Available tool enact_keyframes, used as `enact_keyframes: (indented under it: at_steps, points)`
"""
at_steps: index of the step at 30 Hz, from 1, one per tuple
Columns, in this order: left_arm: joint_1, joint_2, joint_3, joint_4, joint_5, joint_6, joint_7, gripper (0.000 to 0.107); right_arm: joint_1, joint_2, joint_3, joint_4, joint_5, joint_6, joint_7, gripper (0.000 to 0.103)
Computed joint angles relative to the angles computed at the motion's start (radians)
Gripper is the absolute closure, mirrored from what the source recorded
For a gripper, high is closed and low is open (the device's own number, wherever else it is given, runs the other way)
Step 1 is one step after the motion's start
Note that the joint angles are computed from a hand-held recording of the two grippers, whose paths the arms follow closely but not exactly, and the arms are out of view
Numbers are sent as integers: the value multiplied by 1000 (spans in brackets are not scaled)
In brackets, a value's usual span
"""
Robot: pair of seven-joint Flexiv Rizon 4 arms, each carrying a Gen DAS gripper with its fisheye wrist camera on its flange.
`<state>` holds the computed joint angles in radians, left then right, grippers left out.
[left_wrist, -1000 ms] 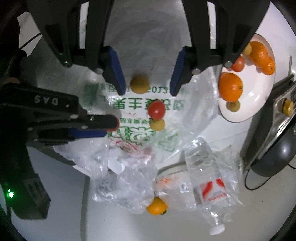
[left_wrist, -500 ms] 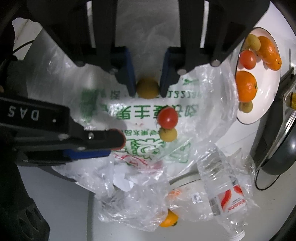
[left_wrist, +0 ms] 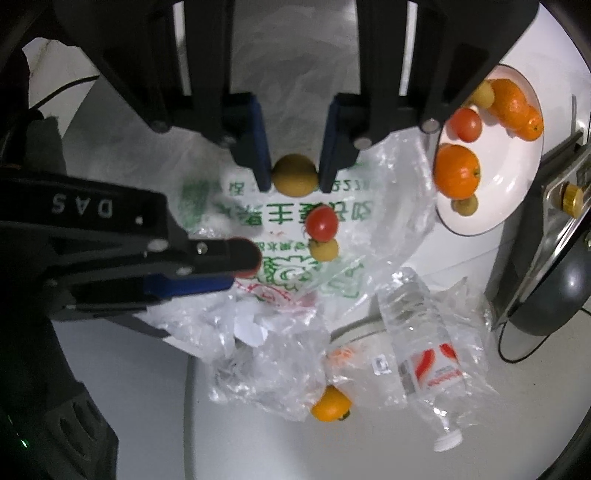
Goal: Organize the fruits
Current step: 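Grasp a red cherry tomato with the right tool while the left tool grasps a yellow fruit, then place the tomato on the white plate with the right tool while the left tool places the yellow fruit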
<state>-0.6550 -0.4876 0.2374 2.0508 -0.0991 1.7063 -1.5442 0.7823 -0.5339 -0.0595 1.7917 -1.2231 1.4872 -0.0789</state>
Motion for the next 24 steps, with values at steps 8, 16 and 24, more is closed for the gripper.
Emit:
enact_keyframes:
  at_steps: [8,16,24]
  points:
    - [-11,39,26,67,-27,71,3,80,26,-1,30,-28,42,-62,-64,75]
    - [34,84,-19,150,-100,160,58,80,48,-6,54,-54,66,-103,-98,75]
    - [83,124,-81,227,-178,256,115,80,77,-23,72,-92,119,-148,-167,75]
